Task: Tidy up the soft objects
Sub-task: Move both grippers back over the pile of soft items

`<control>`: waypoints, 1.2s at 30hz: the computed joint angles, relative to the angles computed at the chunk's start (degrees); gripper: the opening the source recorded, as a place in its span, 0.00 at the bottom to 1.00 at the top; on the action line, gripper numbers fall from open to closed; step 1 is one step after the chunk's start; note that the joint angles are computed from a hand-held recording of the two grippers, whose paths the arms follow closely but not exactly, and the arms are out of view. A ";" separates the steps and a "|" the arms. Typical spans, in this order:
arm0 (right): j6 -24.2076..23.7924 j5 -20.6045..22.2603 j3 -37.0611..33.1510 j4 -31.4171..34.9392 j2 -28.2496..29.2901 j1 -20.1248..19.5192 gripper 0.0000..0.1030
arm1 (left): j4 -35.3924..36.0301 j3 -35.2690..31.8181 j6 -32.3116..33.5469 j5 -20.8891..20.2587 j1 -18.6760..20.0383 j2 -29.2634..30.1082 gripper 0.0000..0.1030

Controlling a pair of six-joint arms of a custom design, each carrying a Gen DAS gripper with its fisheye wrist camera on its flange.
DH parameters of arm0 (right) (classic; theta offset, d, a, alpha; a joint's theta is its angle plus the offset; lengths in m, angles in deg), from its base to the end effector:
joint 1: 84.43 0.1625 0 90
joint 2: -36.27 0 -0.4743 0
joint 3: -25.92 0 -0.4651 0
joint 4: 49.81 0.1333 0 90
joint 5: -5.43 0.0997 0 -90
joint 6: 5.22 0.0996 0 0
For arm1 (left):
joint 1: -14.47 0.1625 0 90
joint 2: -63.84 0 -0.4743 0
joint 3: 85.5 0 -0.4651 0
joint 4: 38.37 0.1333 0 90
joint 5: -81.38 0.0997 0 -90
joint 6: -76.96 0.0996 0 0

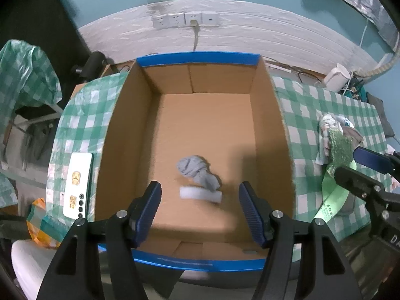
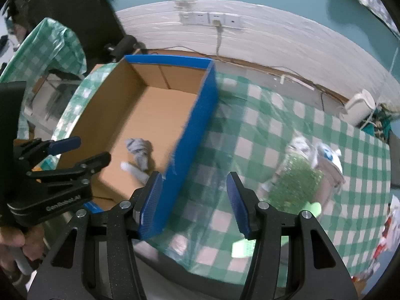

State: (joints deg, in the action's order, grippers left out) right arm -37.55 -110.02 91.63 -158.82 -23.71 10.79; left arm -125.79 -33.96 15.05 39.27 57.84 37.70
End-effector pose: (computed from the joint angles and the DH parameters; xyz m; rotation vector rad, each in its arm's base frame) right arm 0.1645 -0.8061 0.4621 0.7878 -2.5342 0.1598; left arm -0.5139 -0.7705 0.0662 -0.0520 2.2468 -0.4803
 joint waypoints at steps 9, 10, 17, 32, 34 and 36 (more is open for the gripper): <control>0.47 -2.35 -1.06 0.80 -1.12 -2.73 0.53 | 0.56 -4.87 3.36 0.14 -0.85 3.51 0.64; 0.53 -2.52 -1.28 0.95 -1.21 -3.12 0.53 | 0.47 -5.41 3.83 0.15 -0.95 3.90 0.64; 1.52 -3.94 -3.17 1.87 -1.52 -5.59 0.53 | -0.73 -9.75 7.81 -0.29 -1.56 7.15 0.70; 4.35 -5.35 -4.02 2.90 -1.87 -9.27 0.53 | 5.64 -25.94 12.96 -2.62 -1.67 17.89 0.70; 5.43 -5.27 -4.05 3.73 -1.70 -9.75 0.53 | 6.67 -27.97 13.31 -3.07 -1.64 19.30 0.70; 6.33 -5.16 -3.97 4.11 -1.54 -10.20 0.53 | 7.10 -29.33 14.07 -3.36 -1.68 20.37 0.70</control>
